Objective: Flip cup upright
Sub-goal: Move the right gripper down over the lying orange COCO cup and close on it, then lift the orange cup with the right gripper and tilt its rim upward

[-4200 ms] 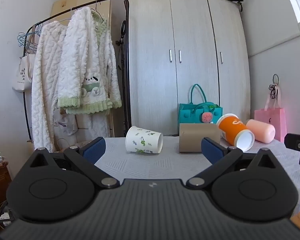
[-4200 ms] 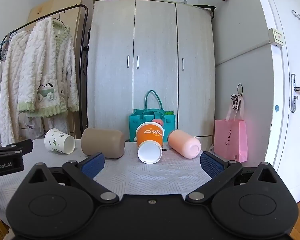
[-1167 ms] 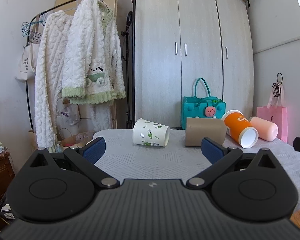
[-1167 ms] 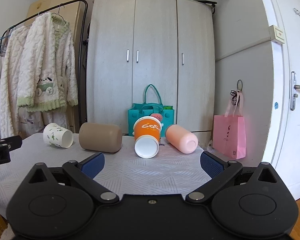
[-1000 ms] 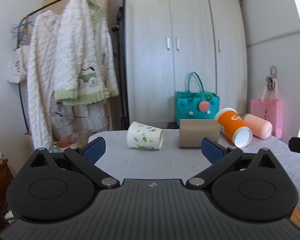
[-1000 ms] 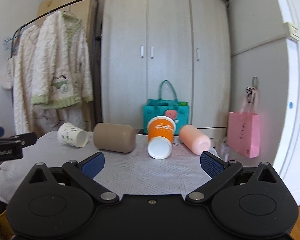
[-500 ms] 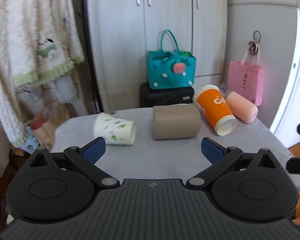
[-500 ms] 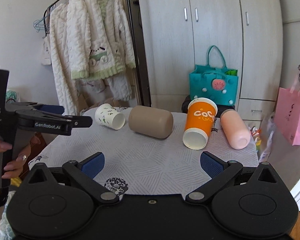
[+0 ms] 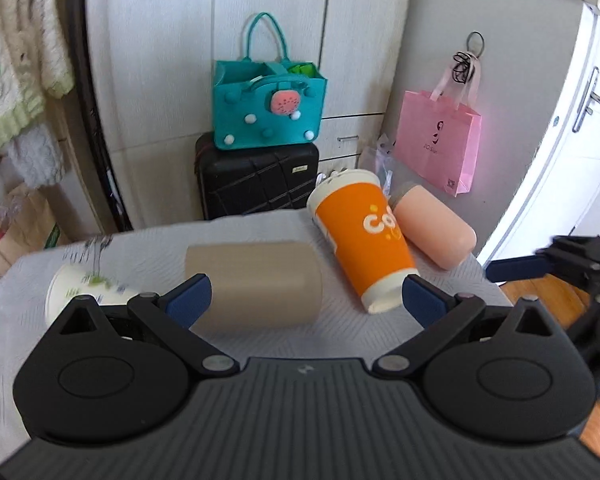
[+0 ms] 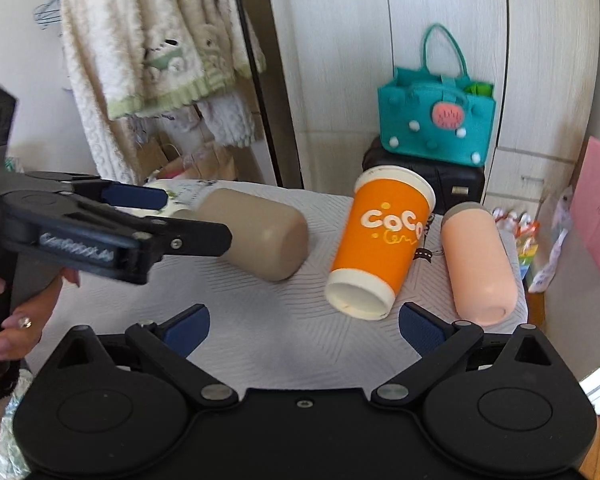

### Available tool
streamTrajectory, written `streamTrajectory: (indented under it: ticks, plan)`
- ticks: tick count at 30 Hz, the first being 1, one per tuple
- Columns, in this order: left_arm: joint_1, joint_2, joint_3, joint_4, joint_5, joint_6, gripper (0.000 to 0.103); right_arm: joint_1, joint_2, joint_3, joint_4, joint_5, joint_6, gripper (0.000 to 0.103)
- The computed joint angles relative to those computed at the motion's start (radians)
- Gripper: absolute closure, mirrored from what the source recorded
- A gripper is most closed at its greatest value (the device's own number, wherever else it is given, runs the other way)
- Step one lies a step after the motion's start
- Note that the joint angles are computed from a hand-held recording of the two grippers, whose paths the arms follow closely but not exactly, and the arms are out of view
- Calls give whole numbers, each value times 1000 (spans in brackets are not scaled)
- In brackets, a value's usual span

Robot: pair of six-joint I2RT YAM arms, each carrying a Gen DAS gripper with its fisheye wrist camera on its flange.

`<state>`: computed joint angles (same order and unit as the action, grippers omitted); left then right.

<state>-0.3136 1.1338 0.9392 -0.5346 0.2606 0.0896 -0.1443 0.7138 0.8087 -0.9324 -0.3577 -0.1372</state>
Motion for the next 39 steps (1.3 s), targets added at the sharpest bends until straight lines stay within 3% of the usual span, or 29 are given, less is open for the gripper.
streamTrajectory:
  ticks: [10, 15, 24, 26, 28, 33, 39]
  plan:
    - [5, 153, 113, 6, 57, 29, 3, -146, 386, 105, 85, -144, -35, 11]
    - [-15, 225, 161, 21, 54, 34, 3, -119, 474, 122, 148, -123, -14, 11]
    - [4, 255, 137, 90, 91, 16, 5, -92, 569, 121, 269, -88, -1, 11]
    - [1, 243, 121, 102, 90, 18, 6, -97, 594, 120, 277, -108, 19, 19]
    - [-4, 219, 97, 119, 76, 19, 6, -90, 591, 110, 283, -106, 38, 25]
    - [-14, 142, 44, 150, 23, 41, 6, -102, 556, 87, 275, -128, 84, 26]
    - [10, 58, 4, 128, 38, 56, 6, -127, 463, 32, 248, -154, 83, 27]
